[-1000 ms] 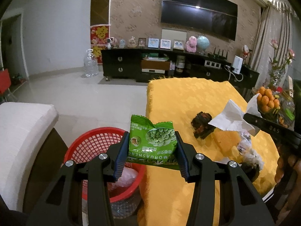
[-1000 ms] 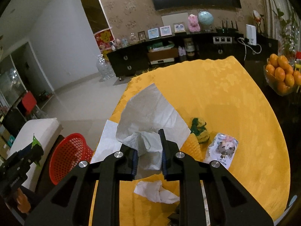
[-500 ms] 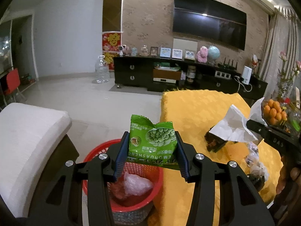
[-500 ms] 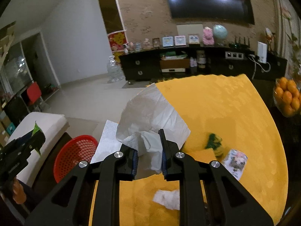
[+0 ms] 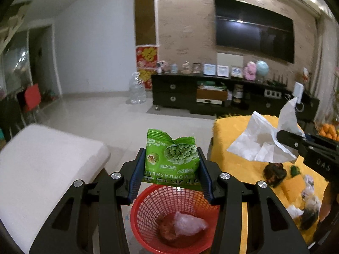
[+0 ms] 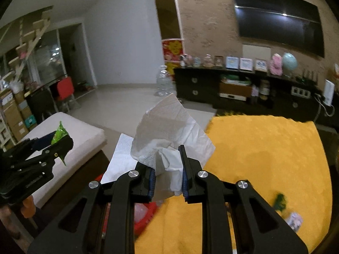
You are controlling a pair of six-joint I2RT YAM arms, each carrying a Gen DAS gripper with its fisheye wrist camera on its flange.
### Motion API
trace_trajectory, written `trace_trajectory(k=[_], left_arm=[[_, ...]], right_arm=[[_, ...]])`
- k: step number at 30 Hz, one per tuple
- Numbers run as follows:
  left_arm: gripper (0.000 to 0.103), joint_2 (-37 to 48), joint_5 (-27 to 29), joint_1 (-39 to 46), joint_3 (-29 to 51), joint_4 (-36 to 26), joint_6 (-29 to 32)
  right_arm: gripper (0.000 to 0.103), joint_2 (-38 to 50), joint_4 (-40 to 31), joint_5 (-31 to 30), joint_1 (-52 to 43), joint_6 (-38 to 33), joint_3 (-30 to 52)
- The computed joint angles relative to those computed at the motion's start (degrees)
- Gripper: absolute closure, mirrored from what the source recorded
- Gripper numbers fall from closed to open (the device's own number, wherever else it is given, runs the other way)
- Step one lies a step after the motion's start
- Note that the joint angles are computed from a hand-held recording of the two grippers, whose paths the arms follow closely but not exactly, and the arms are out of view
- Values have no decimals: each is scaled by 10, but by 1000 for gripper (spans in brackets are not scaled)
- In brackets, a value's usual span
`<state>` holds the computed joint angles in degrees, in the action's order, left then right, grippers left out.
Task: Collect trash
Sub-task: 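Lift the packet and tissues and carry both toward the red wastebasket, then open both tools over the wastebasket to drop the packet and tissues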
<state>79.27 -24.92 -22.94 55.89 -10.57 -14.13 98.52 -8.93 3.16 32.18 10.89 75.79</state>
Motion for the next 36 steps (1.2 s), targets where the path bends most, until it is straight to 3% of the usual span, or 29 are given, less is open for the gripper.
trace_trajectory(k=[13,30,34,36], left_arm=[[58,31,57,62,-31,-13,-17],[58,104,65,71,-19,-44,-7],[57,112,83,79,-15,-54,-7],[54,114,84,77,-14,-57,-7]], right_arm=[[84,81,-17,-24,33,1,52],[83,171,-71,-43,62,0,111],[81,191,-86,-53,65,-3,129],[75,195,-90,-56,67,-3,132]])
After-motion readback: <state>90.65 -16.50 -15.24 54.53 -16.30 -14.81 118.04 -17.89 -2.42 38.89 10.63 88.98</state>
